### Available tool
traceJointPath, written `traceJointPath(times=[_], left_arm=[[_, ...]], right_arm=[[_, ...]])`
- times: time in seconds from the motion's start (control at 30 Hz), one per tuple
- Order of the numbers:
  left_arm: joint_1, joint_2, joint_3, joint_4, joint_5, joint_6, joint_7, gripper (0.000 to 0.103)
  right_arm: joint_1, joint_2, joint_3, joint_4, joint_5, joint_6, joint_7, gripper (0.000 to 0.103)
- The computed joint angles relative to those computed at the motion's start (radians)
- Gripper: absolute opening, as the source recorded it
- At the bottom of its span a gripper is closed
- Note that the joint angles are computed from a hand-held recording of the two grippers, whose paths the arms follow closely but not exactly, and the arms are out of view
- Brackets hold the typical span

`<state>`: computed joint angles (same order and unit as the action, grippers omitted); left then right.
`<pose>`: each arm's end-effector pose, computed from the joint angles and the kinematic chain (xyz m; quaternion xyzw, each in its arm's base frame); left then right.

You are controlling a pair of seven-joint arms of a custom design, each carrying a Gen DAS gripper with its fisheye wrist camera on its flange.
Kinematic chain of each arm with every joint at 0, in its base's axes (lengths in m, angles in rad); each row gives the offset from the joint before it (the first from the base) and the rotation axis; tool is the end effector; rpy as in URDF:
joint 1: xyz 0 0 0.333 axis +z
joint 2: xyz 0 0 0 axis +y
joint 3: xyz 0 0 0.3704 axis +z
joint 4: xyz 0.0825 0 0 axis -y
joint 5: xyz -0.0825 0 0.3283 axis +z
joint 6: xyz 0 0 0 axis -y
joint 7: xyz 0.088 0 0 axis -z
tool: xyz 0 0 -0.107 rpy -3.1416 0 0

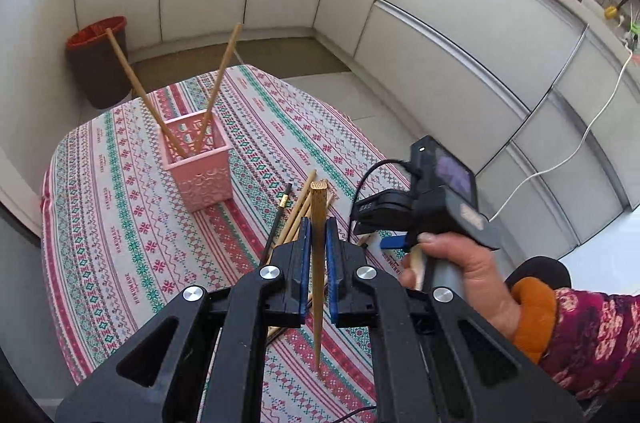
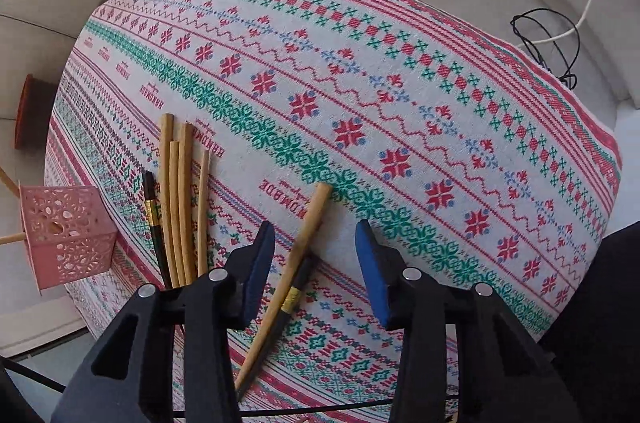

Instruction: Organize utensils

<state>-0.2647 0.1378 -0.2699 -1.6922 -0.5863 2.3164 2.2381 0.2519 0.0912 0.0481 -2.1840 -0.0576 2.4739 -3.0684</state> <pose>0.5158 -0.3030 0.6369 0.3108 -0.8816 0.3552 0.0045 0.5035 0.1552 0.4571 -0.1328 0.9860 0.0009 0.1008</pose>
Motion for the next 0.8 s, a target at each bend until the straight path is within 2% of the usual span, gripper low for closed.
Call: traceJointPath(times=[0.07, 0.1, 0.13, 0.23, 0.33, 0.4, 0.57, 0.8], left_arm=[[0.016, -0.007, 0.005, 0.001, -0.032, -0.014, 0.016, 0.006], [0.022, -0.010, 0.008, 0.001, -0.044, -0.018, 0.020, 0.006], [0.027, -0.013, 0.012, 0.001, -0.050, -0.023, 0.021, 0.006], [0.042, -0.031, 0.019, -0.010, -0.071, -0.030, 0.038, 0.006], [0.049, -0.061, 0.027, -0.034, -0.088, -0.019, 0.053, 0.006], [0.052, -0.080, 0.033, -0.050, -0.102, -0.006, 0.058, 0.006], [0.048, -0.129, 0.040, -0.082, -0.122, 0.032, 0.059, 0.006], [0.027, -0.154, 0.041, -0.083, -0.126, 0.094, 0.006, 0.006]], right_arm=[[0.016, 0.048, 0.003, 0.085, -0.037, -0.095, 0.026, 0.026], [0.022, 0.063, 0.003, 0.109, -0.055, -0.115, 0.030, 0.015], [0.027, 0.071, 0.001, 0.123, -0.070, -0.128, 0.041, 0.014], [0.031, 0.058, -0.005, 0.094, -0.096, -0.080, 0.082, 0.010], [0.022, 0.005, -0.011, -0.003, -0.106, 0.044, 0.119, 0.008], [0.018, -0.035, -0.016, -0.057, -0.167, 0.114, 0.150, 0.008], [-0.004, -0.156, -0.004, -0.151, -0.327, 0.208, 0.188, 0.008], [-0.049, -0.321, 0.072, -0.170, -0.519, 0.194, 0.182, 0.008]])
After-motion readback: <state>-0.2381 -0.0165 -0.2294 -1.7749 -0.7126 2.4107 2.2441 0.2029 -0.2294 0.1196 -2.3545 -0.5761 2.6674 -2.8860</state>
